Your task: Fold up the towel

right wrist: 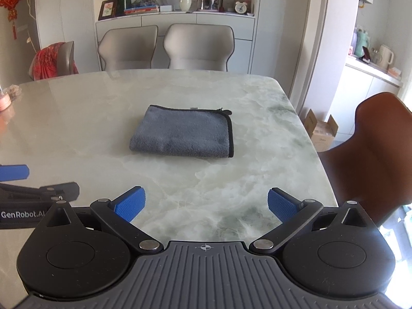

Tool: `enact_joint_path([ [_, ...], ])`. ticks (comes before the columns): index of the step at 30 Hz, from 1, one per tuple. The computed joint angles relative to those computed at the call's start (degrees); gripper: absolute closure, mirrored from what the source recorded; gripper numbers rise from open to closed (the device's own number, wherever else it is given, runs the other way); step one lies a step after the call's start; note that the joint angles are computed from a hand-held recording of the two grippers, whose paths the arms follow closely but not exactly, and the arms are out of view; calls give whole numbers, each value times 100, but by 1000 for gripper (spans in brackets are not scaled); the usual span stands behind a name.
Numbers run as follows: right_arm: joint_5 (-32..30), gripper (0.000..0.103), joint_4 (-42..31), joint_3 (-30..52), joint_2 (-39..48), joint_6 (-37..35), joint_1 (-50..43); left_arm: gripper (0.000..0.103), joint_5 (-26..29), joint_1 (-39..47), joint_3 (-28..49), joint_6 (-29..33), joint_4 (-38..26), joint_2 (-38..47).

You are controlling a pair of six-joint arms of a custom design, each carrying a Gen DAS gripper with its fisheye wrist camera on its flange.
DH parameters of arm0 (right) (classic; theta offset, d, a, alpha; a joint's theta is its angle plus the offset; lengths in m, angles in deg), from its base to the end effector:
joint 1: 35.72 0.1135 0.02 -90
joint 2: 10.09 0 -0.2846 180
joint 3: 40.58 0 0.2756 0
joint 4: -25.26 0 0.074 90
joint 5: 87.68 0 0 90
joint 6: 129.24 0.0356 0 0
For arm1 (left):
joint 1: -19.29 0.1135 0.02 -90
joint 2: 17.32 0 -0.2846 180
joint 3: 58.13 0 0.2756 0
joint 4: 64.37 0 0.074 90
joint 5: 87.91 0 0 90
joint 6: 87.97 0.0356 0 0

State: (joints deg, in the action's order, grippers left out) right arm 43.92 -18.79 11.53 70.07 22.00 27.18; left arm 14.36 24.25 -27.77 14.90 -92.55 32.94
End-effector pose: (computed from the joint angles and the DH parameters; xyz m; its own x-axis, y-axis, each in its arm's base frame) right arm 0.1329 0.2078 0.1686 -0.7107 0.0503 -0.7017 0.1045 0.9939 -0.0345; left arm 0.1699 0.0072 0.1576 -0.7100 0.1569 -0.6865 0.2206 0.9753 -0.0053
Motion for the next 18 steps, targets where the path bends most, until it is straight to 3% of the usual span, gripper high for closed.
enact_joint_path([
  [8,-59,1,25,28,56,28,87,7,221,215,-14,123,39,32],
  [18,-31,1,-48,26,62,116,162,7,69,99,-22,154,48,78],
])
